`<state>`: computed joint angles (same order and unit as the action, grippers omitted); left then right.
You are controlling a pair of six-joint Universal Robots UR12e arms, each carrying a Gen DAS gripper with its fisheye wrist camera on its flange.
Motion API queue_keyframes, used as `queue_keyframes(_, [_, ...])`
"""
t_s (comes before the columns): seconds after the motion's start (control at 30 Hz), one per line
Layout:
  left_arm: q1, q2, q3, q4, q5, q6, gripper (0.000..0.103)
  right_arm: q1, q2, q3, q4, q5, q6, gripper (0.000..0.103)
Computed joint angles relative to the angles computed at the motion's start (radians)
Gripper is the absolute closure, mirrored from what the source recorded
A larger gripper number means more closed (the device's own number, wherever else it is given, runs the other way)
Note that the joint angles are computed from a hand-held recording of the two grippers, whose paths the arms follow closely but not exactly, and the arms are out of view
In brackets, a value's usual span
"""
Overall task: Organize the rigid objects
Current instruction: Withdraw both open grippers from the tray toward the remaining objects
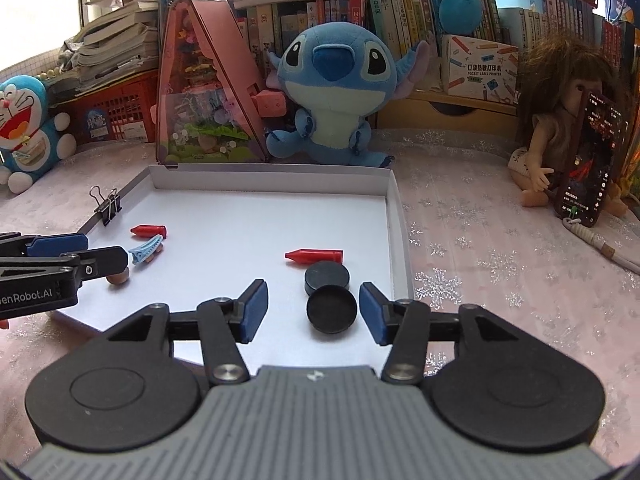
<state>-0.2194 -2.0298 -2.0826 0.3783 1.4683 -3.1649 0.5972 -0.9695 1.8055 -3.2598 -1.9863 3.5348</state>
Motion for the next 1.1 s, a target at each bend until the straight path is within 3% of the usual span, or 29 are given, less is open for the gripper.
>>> queue_keyframes(0.27, [0.008, 0.04, -0.061, 0.055, -0.056, 0.021, 0.029, 0.021, -0.013, 0.04, -0.102, -0.021, -0.063, 0.019])
queue_keyframes(0.67, [0.017, 0.089, -0.151, 0.103, -0.133, 0.051, 0.027, 0.045, -0.028, 0.1, -0.212, -0.05, -0.098, 0.015])
queue_keyframes(1.1, [0.008, 0.092, -0.218, 0.168, -0.126, 0.09, 0.027, 0.078, -0.017, 0.144, -0.307, -0.087, -0.135, 0.012])
